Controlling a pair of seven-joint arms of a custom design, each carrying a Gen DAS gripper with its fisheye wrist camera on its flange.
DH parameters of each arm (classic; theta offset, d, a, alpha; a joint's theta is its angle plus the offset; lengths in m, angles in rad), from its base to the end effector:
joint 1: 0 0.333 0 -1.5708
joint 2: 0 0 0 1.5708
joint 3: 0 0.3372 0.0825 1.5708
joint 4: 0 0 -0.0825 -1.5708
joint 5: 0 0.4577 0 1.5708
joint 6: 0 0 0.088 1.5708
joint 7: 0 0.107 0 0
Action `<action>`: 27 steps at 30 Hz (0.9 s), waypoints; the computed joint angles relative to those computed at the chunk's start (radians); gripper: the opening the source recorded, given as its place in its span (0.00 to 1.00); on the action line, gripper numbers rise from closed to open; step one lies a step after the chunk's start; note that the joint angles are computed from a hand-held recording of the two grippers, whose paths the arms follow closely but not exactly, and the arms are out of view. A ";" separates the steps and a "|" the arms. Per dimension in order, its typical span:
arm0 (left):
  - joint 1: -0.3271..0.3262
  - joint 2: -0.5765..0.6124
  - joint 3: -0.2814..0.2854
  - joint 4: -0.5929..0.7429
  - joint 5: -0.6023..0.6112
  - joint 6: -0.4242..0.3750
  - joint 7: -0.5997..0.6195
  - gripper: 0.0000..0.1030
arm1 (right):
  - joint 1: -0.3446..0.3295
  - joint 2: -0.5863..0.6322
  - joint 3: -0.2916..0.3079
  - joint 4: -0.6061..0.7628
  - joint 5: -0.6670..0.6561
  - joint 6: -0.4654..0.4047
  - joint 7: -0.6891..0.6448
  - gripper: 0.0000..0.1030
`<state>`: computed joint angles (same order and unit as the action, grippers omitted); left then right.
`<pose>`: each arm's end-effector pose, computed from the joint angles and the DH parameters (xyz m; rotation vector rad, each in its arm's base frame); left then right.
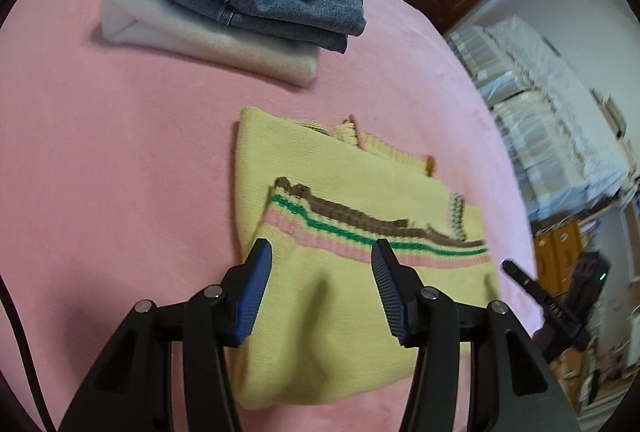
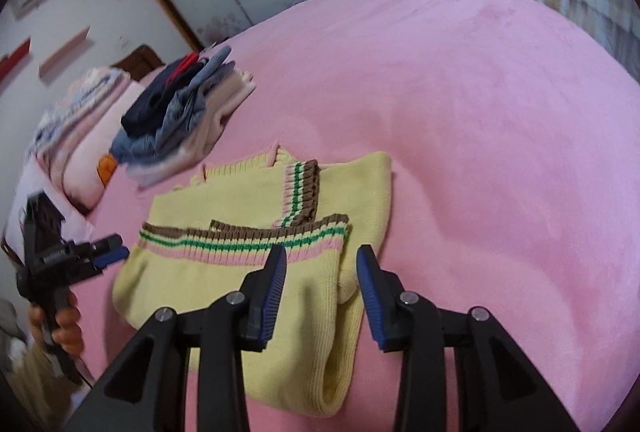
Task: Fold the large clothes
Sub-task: 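Release the hem onto the cardigan and reposition both tools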
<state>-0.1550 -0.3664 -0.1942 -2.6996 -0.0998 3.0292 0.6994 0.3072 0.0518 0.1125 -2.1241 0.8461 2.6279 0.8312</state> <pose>0.4546 -0.1554 0.3923 -2.5047 1.3131 -0.9966 0.5961 0.2457 0.4086 -2.0947 1.2429 -0.0039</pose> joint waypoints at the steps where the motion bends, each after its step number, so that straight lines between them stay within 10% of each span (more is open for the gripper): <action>1: 0.014 0.002 -0.011 0.005 0.019 -0.016 0.004 0.49 | 0.005 0.006 0.002 0.003 -0.024 0.009 0.006 0.36; 10: 0.058 0.056 -0.032 0.063 0.156 -0.142 0.051 0.48 | -0.004 0.103 0.020 0.073 -0.205 -0.001 0.126 0.36; 19: 0.024 0.087 0.025 0.041 0.065 -0.066 0.090 0.48 | -0.028 0.130 0.035 0.096 -0.208 -0.038 0.133 0.35; 27: 0.065 0.093 -0.021 0.049 0.097 -0.058 0.055 0.26 | -0.028 0.131 0.037 0.094 -0.220 -0.036 0.146 0.29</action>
